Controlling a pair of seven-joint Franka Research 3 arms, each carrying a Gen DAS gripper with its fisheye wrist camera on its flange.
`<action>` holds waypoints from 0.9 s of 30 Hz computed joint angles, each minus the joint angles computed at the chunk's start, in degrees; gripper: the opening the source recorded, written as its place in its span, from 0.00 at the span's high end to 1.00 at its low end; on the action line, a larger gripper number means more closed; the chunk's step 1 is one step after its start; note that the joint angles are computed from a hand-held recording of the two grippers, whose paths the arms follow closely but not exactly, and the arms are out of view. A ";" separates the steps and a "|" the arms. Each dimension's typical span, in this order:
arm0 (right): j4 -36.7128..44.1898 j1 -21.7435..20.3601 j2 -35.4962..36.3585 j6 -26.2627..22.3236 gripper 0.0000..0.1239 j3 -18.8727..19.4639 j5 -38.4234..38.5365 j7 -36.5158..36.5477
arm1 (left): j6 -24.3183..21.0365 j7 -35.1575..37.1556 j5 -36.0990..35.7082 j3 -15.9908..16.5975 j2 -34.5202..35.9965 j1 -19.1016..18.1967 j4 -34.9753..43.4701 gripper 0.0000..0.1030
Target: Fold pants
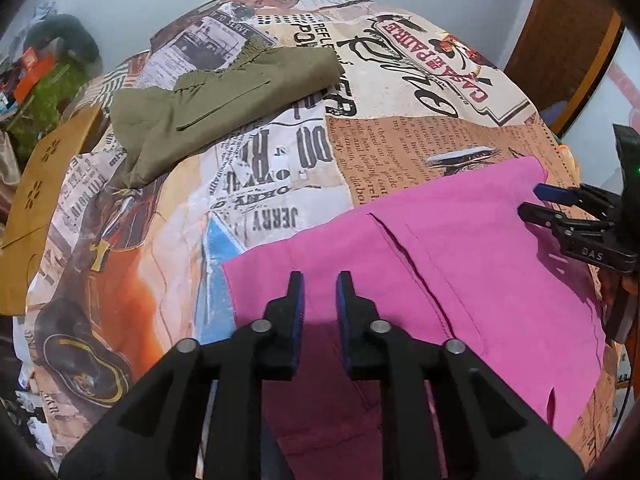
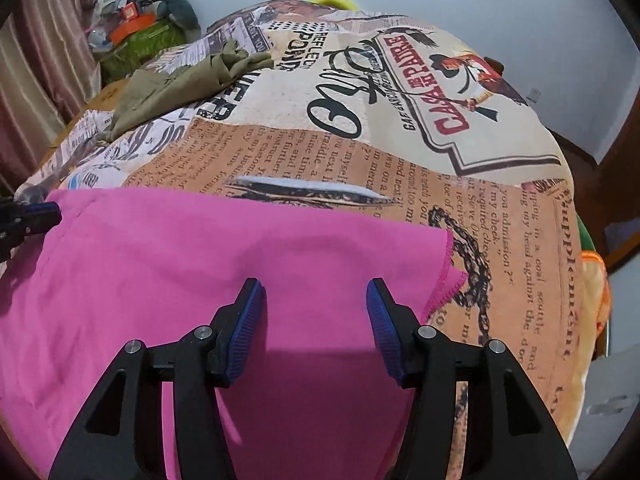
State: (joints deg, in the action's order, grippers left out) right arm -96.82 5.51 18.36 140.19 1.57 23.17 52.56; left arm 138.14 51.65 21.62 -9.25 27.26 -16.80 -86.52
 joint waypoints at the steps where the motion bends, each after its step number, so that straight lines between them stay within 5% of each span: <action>1: -0.18 0.02 -0.32 -0.24 0.59 -0.20 -0.11 0.67 | 0.27 -0.22 -0.22 -0.02 -0.44 0.14 -0.59 0.80; 14: -12.99 0.10 -14.30 3.08 0.59 -0.72 5.32 -2.43 | 0.28 -4.61 2.64 -0.73 -10.40 -0.32 -10.20 0.78; 16: -15.11 0.48 -16.94 3.91 0.59 -0.93 6.54 -3.33 | 0.28 -5.15 2.41 -1.22 -12.02 -0.13 -11.60 0.72; 18: -17.19 0.98 -19.51 4.39 0.59 -1.16 7.59 -4.47 | 1.28 -6.41 2.52 -1.55 -14.15 -0.02 -13.92 0.51; 27: -25.64 3.69 -28.02 7.35 0.59 -2.29 10.39 -5.59 | 3.11 -11.34 3.30 -3.35 -21.60 0.04 -22.41 0.30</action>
State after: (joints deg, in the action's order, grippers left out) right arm -122.47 9.20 -9.66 147.53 -0.73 33.55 46.97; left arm 141.24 40.31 24.92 -12.61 5.65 -16.76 -108.93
